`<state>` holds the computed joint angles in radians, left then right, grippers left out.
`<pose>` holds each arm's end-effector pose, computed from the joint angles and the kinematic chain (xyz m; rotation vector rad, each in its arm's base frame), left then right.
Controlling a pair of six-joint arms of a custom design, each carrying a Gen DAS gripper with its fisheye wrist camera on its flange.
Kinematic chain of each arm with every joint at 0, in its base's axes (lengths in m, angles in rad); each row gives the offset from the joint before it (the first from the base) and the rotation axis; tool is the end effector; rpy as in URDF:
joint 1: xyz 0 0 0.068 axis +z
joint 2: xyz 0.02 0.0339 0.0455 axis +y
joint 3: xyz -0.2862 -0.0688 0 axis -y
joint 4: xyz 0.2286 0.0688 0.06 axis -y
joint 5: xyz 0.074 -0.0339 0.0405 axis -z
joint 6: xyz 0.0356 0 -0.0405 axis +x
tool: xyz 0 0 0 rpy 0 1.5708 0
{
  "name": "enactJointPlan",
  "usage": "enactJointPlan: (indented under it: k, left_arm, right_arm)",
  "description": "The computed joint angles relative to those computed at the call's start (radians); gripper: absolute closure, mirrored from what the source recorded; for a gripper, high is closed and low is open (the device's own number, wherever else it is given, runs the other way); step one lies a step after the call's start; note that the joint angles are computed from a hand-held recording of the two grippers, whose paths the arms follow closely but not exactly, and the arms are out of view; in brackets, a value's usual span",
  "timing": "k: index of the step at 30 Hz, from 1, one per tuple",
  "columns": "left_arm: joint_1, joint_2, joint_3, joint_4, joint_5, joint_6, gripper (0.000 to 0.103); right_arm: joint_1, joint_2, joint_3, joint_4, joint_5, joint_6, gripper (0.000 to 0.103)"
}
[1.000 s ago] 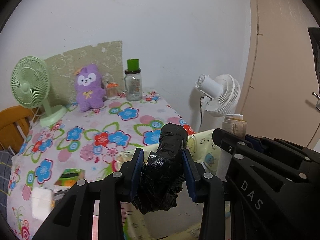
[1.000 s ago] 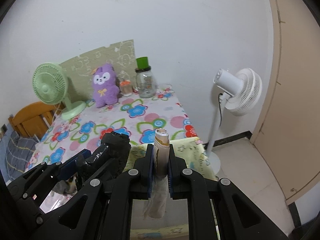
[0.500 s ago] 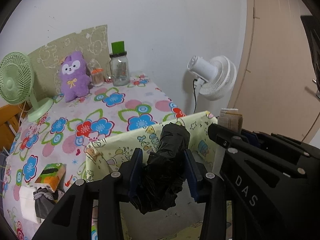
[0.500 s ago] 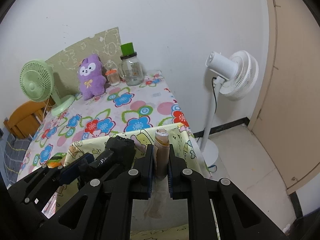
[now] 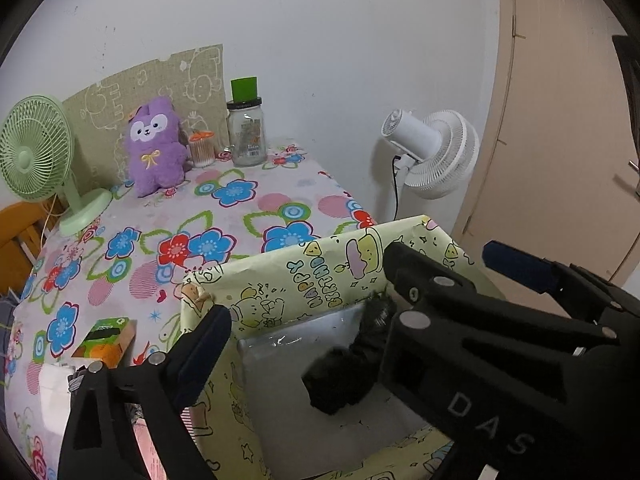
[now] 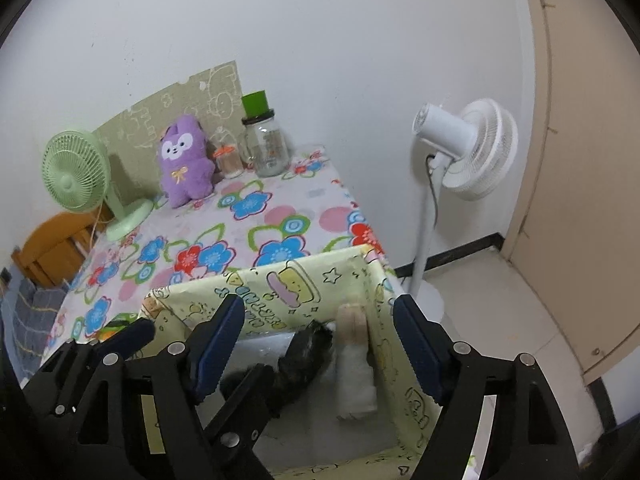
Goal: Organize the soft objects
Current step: 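Lower both items into the yellow box and open both tools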
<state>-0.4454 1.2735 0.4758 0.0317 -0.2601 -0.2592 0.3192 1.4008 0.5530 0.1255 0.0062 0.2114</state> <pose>0.1997 -0.0852 0.1903 0.0864 2.3039 -0.0555 0.2375 0.0783 0.1914 -0.1211 2.3045 0.2664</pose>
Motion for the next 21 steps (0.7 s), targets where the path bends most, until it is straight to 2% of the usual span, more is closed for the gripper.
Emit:
enactJointPlan:
  k: [8,21]
  left_arm:
    - [0.024,-0.099,-0.024,-0.03,0.002,0.003,0.002]
    - [0.034,-0.31,-0.064,-0.143,-0.025,0.031,0.001]
  right_arm:
    - [0.063,-0.055,-0.004,-0.041,0.072,0.005,0.016]
    - [0.226,-0.177,-0.025,-0.105,0.217,0.073,0.01]
